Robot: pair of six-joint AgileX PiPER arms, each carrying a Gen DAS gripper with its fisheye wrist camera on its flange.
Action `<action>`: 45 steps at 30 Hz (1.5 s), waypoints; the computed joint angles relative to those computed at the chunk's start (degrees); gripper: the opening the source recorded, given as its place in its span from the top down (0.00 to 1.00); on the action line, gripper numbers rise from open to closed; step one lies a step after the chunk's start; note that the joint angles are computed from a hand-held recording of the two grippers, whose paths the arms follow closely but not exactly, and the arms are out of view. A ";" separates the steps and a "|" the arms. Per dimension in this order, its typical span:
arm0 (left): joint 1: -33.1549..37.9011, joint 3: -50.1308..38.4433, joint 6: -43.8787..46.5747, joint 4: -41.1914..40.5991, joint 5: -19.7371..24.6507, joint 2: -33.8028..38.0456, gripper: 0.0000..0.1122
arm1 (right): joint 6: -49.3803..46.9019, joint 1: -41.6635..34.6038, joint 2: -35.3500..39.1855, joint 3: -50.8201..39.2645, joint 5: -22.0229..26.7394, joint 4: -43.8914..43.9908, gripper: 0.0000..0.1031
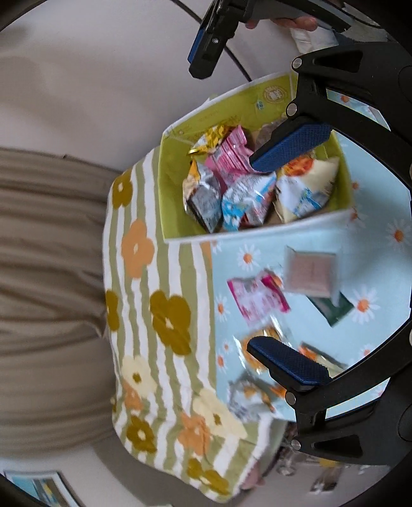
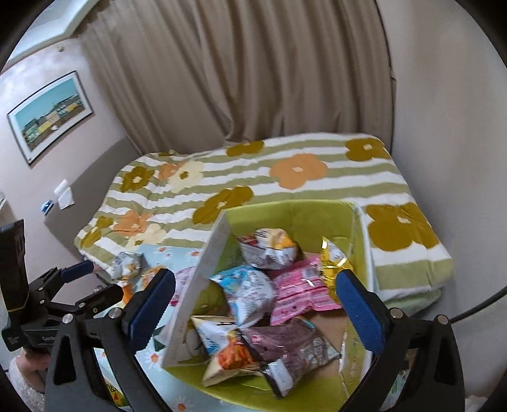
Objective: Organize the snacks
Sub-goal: 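Move both grippers back toward the remaining snacks on the table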
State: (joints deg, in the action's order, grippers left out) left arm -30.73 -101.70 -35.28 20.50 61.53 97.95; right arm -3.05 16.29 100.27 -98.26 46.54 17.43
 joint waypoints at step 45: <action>50.99 -3.09 61.49 -38.20 -0.03 15.67 0.08 | 69.30 34.90 25.59 -23.37 10.35 -40.35 0.02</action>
State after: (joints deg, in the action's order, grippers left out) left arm 20.26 -104.78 26.20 -17.70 61.50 113.62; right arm 66.25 51.19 125.86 -121.63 56.89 -22.92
